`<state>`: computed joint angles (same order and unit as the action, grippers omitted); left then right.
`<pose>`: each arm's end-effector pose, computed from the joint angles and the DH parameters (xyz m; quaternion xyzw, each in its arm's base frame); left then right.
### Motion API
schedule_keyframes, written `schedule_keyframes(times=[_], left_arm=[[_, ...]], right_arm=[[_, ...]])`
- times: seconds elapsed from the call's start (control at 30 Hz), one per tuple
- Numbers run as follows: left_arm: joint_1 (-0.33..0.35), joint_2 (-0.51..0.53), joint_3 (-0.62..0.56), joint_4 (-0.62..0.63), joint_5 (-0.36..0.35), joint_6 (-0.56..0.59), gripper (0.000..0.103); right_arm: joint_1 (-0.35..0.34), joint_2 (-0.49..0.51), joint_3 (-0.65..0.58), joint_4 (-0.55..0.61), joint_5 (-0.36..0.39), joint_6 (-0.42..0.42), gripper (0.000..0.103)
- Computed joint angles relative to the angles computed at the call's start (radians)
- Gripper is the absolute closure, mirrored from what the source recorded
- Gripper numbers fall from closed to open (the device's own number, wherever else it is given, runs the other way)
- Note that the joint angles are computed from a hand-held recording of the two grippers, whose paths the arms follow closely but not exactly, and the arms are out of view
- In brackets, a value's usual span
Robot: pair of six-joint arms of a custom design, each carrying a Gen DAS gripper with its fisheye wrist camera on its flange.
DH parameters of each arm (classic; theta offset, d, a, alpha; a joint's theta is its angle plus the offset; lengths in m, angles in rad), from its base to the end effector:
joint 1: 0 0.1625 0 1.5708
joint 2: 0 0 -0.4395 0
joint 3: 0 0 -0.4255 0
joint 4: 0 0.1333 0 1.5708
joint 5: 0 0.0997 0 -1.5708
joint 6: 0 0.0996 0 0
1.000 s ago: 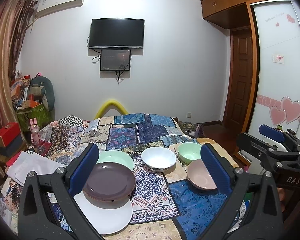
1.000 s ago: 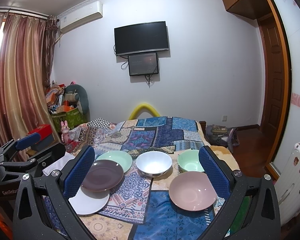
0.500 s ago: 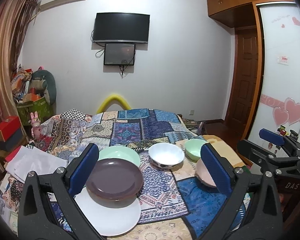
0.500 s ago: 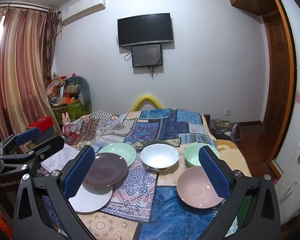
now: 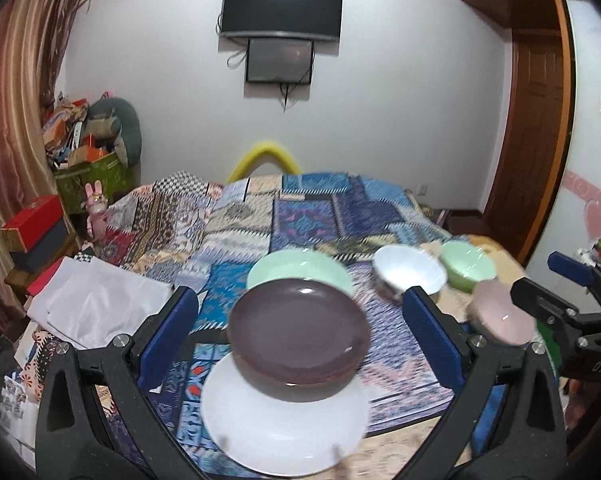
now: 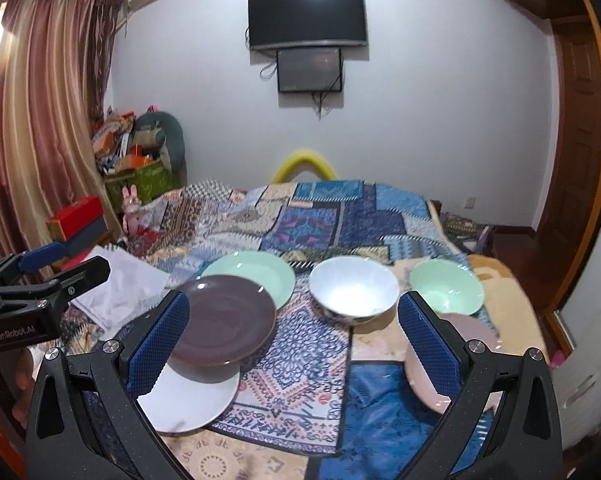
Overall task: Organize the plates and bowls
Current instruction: 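Grasp the dark brown plate rim with the right tool and lift it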
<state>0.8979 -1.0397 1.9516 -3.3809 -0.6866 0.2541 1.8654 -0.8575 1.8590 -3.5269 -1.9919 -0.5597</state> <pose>-0.2061 -0.5961 0.2437 0.1979 0.8114 -0.4640 0.2954 0.2770 -0.5939 0.1653 0.2725 -0.8304 0.4208 0.2434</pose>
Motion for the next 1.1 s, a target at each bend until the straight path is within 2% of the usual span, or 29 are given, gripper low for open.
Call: schedule_keyframes(times=[0.2,0.37,0.43,0.47,0.53,0.6,0.8,0.87,0.93,1.1], left_arm=[[0.112,0.001,-0.059,0.118,-0.088,-0.010,0.000],[0.188,0.037,-0.129,0.222,-0.130,-0.029,0.001],[0.213,0.044,-0.156,0.283,-0.154,-0.057,0.006],[0.227,0.048,-0.173,0.313,-0.165,-0.071,0.008],[0.252,0.059,-0.202,0.362,-0.178,-0.100,0.021],[0.276,0.075,-0.235,0.409,-0.181,-0.126,0.024],[0.316,0.117,-0.300,0.465,-0.190,-0.127,0.040],[0.325,0.130,-0.321,0.493,-0.200,-0.125,0.046],[0.339,0.140,-0.351,0.558,-0.224,-0.154,0.060],[0.356,0.158,-0.391,0.628,-0.254,-0.177,0.074]], right_arm=[[-0.021,0.050,-0.066,0.123,-0.011,0.044,0.000],[-0.037,0.095,-0.129,0.214,-0.027,0.078,0.001],[-0.048,0.101,-0.149,0.271,-0.014,0.105,0.002],[-0.056,0.106,-0.162,0.304,-0.007,0.122,0.006],[-0.066,0.116,-0.183,0.353,0.000,0.140,0.012],[-0.075,0.129,-0.205,0.396,-0.001,0.152,0.018],[-0.086,0.166,-0.250,0.465,-0.009,0.145,0.030],[-0.089,0.177,-0.269,0.493,-0.008,0.144,0.036],[-0.092,0.185,-0.286,0.529,-0.007,0.148,0.042],[-0.101,0.201,-0.318,0.574,0.003,0.167,0.051]])
